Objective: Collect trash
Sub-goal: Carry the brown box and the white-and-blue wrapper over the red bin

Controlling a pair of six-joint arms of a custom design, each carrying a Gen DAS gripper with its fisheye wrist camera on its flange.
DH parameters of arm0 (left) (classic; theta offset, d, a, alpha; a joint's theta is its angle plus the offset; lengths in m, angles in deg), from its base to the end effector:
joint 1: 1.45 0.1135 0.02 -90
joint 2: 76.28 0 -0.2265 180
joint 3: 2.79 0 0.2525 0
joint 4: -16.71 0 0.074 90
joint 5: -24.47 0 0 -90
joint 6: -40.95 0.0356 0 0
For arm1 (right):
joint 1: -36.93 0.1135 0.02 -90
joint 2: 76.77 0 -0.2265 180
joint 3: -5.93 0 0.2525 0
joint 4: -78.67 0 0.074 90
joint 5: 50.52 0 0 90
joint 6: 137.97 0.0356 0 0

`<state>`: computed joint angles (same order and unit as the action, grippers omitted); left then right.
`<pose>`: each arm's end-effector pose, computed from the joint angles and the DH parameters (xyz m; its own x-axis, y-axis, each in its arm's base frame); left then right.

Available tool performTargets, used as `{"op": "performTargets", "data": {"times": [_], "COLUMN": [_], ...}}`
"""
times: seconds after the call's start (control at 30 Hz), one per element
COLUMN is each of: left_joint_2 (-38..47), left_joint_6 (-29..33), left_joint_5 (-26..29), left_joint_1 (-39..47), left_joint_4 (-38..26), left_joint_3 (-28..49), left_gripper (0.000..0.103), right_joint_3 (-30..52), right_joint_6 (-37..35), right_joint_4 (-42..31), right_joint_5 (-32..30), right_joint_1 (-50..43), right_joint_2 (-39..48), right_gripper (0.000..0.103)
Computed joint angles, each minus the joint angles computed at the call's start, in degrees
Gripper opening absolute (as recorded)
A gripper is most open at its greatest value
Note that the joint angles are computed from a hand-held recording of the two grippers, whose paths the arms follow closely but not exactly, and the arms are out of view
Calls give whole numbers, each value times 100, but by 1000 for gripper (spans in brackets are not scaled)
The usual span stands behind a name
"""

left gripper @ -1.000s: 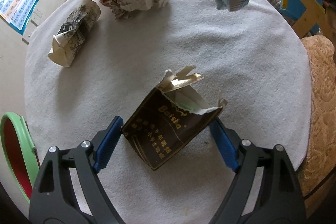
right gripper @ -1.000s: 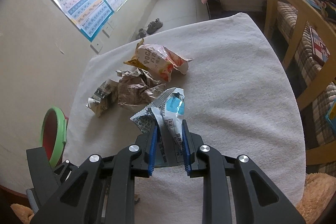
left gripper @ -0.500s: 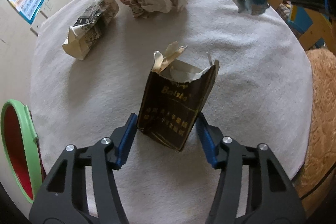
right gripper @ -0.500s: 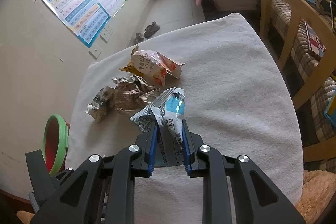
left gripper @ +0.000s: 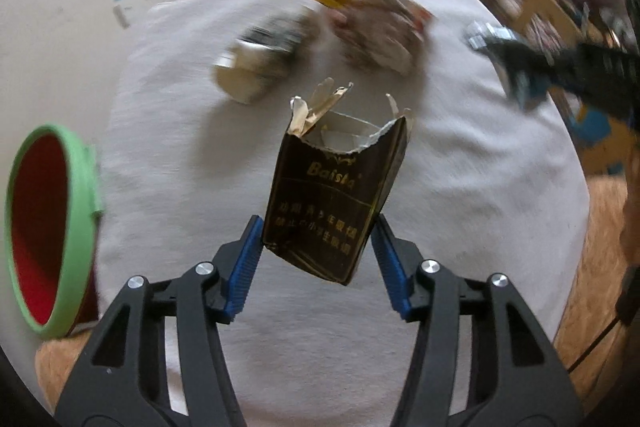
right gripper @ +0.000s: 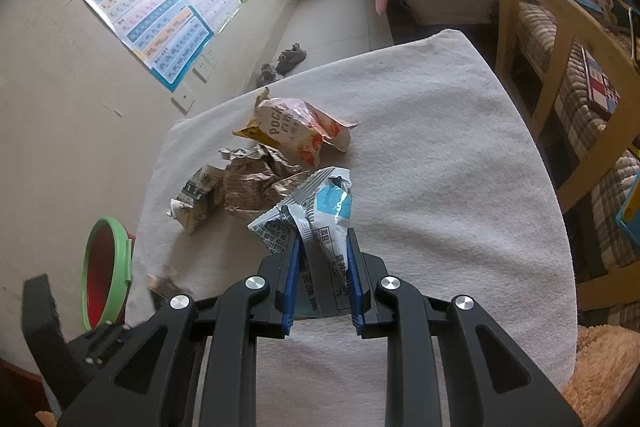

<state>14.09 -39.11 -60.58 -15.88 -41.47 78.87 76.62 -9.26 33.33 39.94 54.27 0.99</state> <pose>0.3033 -0.0812 0.2011 -0.8288 0.3909 -0.4003 0.4306 0.9025 -0.0104 0.2763 0.0860 0.2169 -0.7737 0.4136 -0.4800 0.2441 0.8937 0.3765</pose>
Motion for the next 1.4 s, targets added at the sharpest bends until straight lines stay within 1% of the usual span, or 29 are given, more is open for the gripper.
{"op": "performTargets", "data": {"times": [0.17, 0.27, 0.37, 0.77, 1.1, 1.4], "left_joint_2": [-171, -269, -344, -447, -458, -452], "left_joint_6": [-214, -514, -605, -797, -841, -863], "left_joint_5": [124, 40, 54, 189, 187, 317], "left_joint_1": [370, 255, 315, 615, 749, 1051], "left_joint_4": [-112, -59, -69, -112, -78, -46], "left_joint_3": [302, 382, 486, 677, 675, 630], "left_gripper": [53, 53, 53, 53, 53, 53], "right_joint_3": [191, 326, 442, 764, 1015, 1317], "right_joint_6": [-29, -47, -78, -125, -188, -250], "right_joint_4": [-59, -94, -131, -204, -256, -358], "right_joint_5": [109, 162, 225, 384, 438, 536], "right_joint_1": [228, 373, 502, 848, 1089, 1327], "right_joint_2": [74, 124, 157, 266, 391, 638], "right_gripper": [21, 21, 21, 21, 21, 21]}}
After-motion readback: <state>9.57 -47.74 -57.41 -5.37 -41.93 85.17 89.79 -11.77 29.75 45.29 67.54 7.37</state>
